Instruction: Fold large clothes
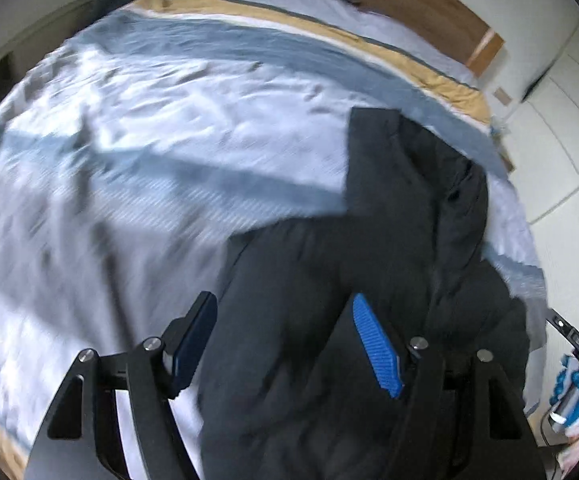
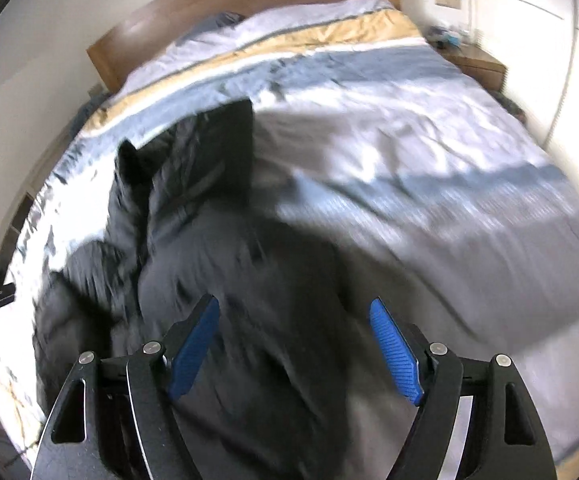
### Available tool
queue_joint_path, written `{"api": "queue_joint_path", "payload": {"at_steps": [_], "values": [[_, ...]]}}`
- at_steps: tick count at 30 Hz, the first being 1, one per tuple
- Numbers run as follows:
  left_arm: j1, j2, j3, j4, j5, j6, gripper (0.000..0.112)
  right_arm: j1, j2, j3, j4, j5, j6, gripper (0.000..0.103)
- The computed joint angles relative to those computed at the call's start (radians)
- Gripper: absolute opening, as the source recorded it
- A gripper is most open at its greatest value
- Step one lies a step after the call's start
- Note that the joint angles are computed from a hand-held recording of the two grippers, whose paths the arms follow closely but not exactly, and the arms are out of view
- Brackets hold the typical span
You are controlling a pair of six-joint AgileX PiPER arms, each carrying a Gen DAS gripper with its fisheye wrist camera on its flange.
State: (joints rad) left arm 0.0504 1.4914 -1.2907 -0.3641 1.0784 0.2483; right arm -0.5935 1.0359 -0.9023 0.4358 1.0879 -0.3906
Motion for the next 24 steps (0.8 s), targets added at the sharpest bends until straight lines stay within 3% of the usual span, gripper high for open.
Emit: {"api": "queue_joint_path", "payload": {"at_steps": [5,12,16,19,22,24], "values": [[-0.112,0.304,-0.266,-0.027,-0.012,-0.056,0.069,0.194,0.276,-0.123,0.059,-0.192,0.094,0.077],[-0.155,0.667,-0.616,-0.133,0.014,-0.142,0.069,0.302,0.594,-0.3,0.149,-0.337,0.146,0.077],[-0.175,0.783,-0.726,-0.177,0.009,-0.181,0.069,0.322,0.7,-0.368,0.189,-0.365,0.176,0.077],[-0.17,0.837,-0.744,-0.305,0.0,-0.16,0.069,0.344,0.769,-0.413,0.21,-0.364,0.18,0.077],[-0.192,0.88,-0.787,-0.307,-0.002,-0.194,0.069,0.369,0.811,-0.453,0.167,-0.369,0.228,0.077],[-0.211,0.894,-0.812,-0.281,-0.015,-0.227,0.065,0.381,0.839,-0.487,0.155,-0.372,0.259,0.068]]}}
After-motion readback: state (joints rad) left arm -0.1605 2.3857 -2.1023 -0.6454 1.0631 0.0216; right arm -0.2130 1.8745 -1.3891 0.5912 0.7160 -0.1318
